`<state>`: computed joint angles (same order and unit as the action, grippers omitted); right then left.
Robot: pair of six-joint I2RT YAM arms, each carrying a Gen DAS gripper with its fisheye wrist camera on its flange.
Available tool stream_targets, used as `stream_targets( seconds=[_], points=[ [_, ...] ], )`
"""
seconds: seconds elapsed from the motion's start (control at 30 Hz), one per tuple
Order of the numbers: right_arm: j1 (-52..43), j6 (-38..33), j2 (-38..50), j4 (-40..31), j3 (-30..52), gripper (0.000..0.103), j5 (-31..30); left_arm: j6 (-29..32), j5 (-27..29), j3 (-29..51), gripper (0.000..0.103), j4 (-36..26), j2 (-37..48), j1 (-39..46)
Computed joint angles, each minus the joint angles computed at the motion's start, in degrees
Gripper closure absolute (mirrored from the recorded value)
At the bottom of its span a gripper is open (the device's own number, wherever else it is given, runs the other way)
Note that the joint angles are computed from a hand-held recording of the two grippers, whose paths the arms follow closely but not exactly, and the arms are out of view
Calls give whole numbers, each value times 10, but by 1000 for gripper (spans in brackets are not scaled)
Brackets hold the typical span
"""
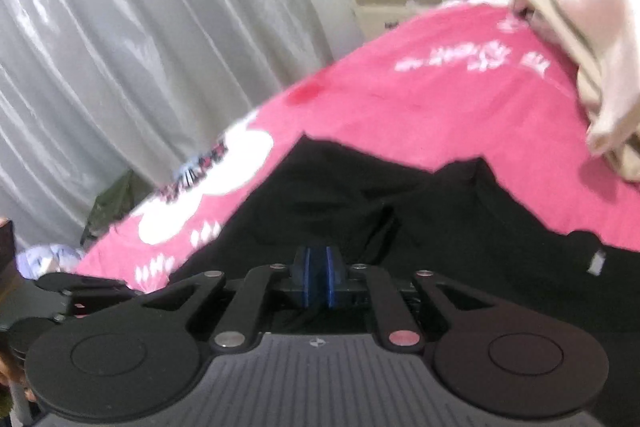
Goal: Fold clothes
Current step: 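Lift the hem with both grippers and fold it toward the collar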
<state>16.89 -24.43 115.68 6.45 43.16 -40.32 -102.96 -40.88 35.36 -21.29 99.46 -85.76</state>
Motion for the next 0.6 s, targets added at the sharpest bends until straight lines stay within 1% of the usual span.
stream_targets(
  seconds=[0.07, 0.1, 0.13, 0.17, 0.23, 0.3, 0.37, 0.47, 0.57, 0.6],
  points=[
    [13, -25, -1, -30, 10, 93, 41, 0, 0, 1, 84, -3, 3, -7],
    [11, -38, -7, -44, 12, 93, 44, 1, 0, 4, 84, -6, 5, -9],
    [5, -44, -16, -51, 11, 93, 33, 6, 0, 7, 84, -8, 9, -11],
    [1, -37, -24, -45, 8, 93, 20, 11, 0, 11, 84, -11, 14, -13],
    [1, -6, -29, -13, 5, 93, 5, 12, -1, 17, 84, -17, 20, -15],
    [20, 32, -16, 51, 2, 93, 16, 13, -3, 23, 84, -24, 25, -17],
    [35, 30, 6, 82, 7, 93, 36, 13, -6, 22, 84, -23, 26, -19],
    [40, -20, 34, 55, 26, 95, 104, 6, -9, 5, 84, -7, 16, -25],
    [8, -54, 19, -1, 34, 95, 111, 4, -9, -11, 83, 12, 5, -23],
    [2, -65, 7, -10, 32, 94, 115, 4, -8, -12, 83, 13, 4, -23]
  ],
)
